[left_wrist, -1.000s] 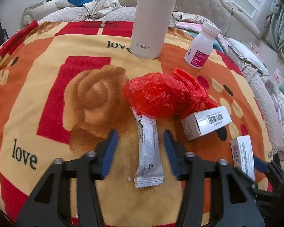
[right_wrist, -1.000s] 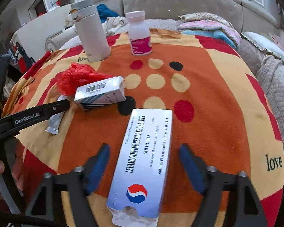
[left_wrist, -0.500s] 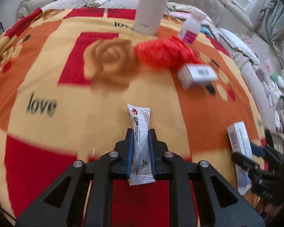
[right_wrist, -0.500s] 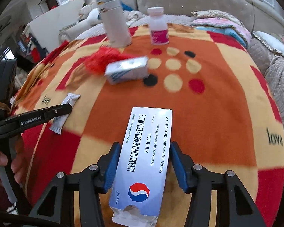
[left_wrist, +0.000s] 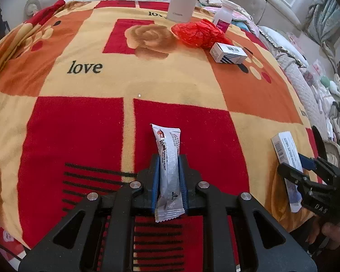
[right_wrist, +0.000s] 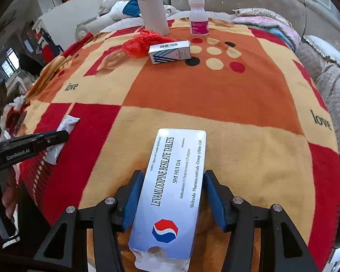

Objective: Collect trash
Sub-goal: 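Carry the white tube and Levamlodipine box to the black bin and release both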

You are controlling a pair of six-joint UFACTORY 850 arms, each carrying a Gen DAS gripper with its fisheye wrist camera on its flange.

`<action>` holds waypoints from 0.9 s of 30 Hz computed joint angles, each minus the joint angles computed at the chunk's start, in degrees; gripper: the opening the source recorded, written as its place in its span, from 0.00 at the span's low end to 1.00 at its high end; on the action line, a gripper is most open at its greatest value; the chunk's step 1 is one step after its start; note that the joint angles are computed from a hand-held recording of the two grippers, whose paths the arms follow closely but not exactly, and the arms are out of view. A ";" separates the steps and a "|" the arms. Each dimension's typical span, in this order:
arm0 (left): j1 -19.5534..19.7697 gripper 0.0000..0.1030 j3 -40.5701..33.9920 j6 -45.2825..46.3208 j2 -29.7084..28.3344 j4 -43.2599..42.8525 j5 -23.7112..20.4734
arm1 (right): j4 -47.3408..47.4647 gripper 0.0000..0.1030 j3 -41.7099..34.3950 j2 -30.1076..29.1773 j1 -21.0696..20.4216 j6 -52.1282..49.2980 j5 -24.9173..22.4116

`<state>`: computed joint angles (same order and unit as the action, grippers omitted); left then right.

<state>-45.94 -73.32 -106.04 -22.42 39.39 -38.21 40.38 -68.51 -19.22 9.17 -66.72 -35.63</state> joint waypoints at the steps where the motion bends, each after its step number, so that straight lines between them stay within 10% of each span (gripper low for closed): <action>1: -0.02 0.16 -0.19 -0.15 -0.20 0.14 -0.22 | -0.25 0.52 0.38 0.24 0.28 -0.18 0.99; 27: -1.72 0.13 -9.53 0.57 -5.00 4.37 0.95 | 8.15 0.44 -0.10 1.92 -3.94 -6.94 1.19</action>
<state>-47.66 -82.85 -105.46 -27.42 43.76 -37.26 48.53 -68.61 -17.30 5.23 -73.66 -34.44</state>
